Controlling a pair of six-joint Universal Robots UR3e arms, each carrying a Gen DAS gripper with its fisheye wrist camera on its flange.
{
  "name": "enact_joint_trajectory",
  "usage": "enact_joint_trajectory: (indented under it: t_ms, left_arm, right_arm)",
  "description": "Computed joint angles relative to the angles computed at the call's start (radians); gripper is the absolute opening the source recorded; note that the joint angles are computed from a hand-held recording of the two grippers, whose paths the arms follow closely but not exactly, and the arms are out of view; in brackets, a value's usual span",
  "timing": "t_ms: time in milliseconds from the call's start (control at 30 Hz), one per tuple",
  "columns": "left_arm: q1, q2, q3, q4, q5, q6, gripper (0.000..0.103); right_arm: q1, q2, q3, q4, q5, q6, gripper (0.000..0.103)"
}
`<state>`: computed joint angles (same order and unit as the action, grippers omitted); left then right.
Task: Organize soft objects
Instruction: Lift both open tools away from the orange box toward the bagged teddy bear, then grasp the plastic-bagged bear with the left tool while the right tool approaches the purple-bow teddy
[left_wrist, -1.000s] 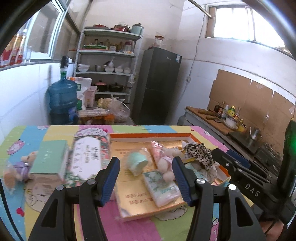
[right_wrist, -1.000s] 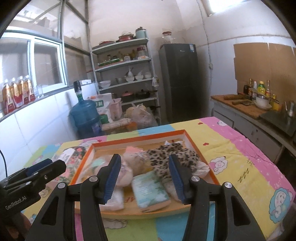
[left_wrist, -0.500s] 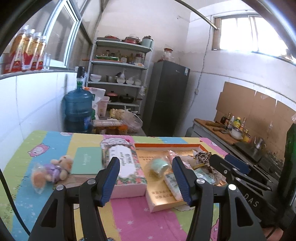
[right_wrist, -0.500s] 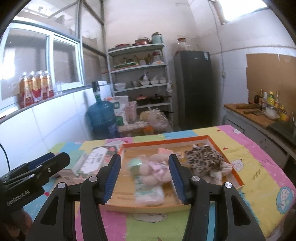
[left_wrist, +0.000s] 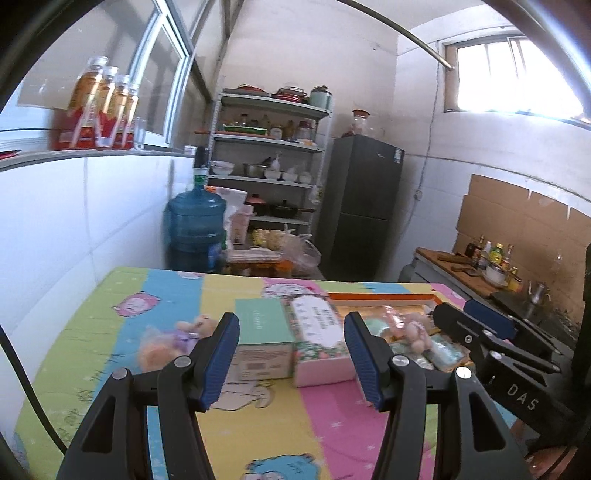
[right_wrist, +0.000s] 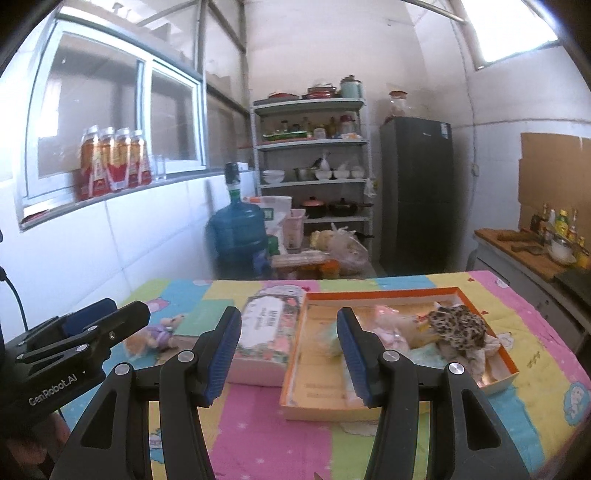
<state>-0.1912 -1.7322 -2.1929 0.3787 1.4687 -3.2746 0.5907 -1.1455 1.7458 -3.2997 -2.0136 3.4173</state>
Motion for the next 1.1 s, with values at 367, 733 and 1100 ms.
enact_joint_trajectory:
  t_ms: [367,733,1100]
  left_arm:
    - [0.212,0.102,-0.182,0.052,-0.130,0.031,0.059]
    - [0.425,0.148,-0.299,0.078,-0.271,0.073,0.059]
    - [0.582,0.029,-0.275,-0.021,-0.480,0.287,0.062]
  right_arm:
    - [0.089,0.165,-0.283,0.133,-0.010,-0.013,0.056]
    - [0.140,0.332,-0.557,0.270,0.023,-0.022,0.056]
    - [0.126,0.429,-0.666,0.313,0.087,-0.004,0.056]
